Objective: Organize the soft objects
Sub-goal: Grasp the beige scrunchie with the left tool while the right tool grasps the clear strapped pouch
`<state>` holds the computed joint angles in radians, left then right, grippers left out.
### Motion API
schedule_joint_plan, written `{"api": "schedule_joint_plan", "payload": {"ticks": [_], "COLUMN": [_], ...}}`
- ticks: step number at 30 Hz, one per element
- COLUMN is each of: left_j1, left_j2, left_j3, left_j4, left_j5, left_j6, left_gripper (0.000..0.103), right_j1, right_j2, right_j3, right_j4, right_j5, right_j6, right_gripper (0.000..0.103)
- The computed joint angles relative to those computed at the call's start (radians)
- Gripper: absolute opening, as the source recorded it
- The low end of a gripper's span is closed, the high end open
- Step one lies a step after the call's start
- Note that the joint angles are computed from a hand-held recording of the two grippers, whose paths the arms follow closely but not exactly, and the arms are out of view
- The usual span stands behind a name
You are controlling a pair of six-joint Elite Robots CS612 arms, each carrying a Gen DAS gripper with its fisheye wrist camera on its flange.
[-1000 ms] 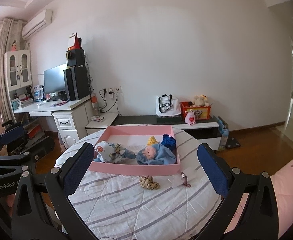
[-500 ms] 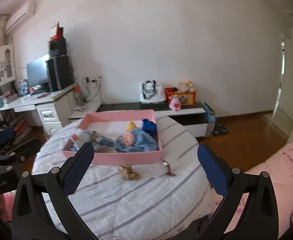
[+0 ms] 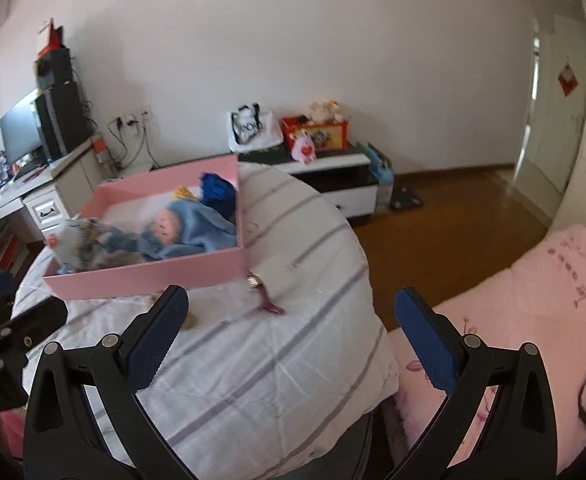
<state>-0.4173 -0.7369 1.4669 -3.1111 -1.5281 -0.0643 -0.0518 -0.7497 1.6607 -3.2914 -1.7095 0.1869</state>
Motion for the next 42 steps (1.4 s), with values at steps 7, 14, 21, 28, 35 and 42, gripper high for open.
{"api": "schedule_joint_plan", "payload": {"ticks": [7,14,21,28,35,42], "left_j1": [-0.009,-0.014,-0.016,-0.014,0.001,0.024], "left_j2": [0.088,0.164,0.230,0.265,0.261,0.242], "left_j3": [-0.152,-0.281,-0.378,-0.421,-0.402,-0.368], "left_j4": [0.177,0.314,0.395,0.428,0.395,0.380], "left_j5": [-0.028,-0.044,-0.071,-0.060,-0.064,-0.052], "left_j6": [0.006,-0.006,-0.015,-0.023,-0.043,-0.086], "left_gripper": [0.103,0.103,0.093,0.038,0.033,0.033], "right_j1": [-0.037,-0.056,-0.066,-0.061,-0.041,-0.016], "right_j2": [0.030,0.051,0.062,0.069,0.070,0.099], "right_j3": [-0.026,-0.049,-0.063,-0.081,-0.094,-0.150], "right_j4": [0.071,0.136,0.173,0.199,0.177,0.222], "right_j5": [0.024,0.049,0.078,0.075,0.095,0.128], "right_j6": [0.075,0.084,0.081,0.092,0.023,-0.108], "right_gripper": [0.103,0.103,0.103,0.103,0.103,0.103]}}
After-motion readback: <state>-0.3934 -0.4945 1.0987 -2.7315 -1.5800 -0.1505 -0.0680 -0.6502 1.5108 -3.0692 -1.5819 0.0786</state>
